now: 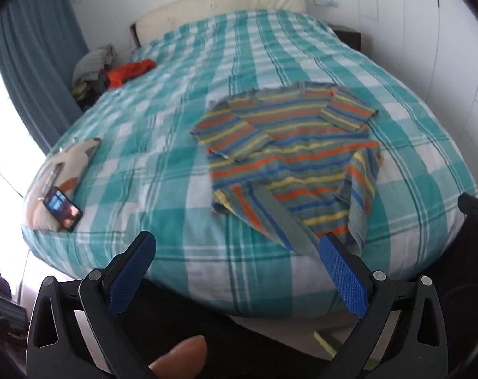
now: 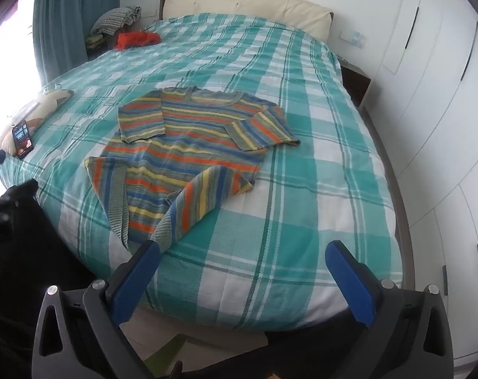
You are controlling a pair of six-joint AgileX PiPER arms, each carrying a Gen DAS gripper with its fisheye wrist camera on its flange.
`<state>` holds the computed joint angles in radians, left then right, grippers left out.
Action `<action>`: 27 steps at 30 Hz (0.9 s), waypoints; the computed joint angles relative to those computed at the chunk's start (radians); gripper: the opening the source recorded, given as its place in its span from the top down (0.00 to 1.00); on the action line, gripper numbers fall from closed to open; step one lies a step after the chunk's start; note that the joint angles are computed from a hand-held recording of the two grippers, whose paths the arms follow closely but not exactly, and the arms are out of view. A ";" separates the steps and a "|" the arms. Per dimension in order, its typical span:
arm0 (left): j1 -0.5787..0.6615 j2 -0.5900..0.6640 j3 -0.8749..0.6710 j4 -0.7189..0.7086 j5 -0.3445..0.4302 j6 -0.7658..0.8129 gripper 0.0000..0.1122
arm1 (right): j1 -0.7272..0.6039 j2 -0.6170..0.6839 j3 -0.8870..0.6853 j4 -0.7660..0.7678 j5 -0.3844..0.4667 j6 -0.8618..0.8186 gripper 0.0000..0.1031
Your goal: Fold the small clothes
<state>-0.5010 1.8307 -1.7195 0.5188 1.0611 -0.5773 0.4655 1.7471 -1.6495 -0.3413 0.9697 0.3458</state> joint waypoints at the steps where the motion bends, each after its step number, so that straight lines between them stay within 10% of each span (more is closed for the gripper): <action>1: 0.003 0.004 0.002 -0.010 -0.003 0.003 0.08 | 0.000 0.004 -0.001 0.002 -0.002 -0.002 0.00; 27: 0.142 -0.015 0.083 -0.122 -0.011 0.028 0.09 | -0.015 0.055 -0.008 0.011 0.014 0.019 0.00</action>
<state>-0.3590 1.8160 -1.6361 0.3965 1.0497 -0.5490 0.4502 1.8018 -1.6578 -0.3304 0.9833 0.3645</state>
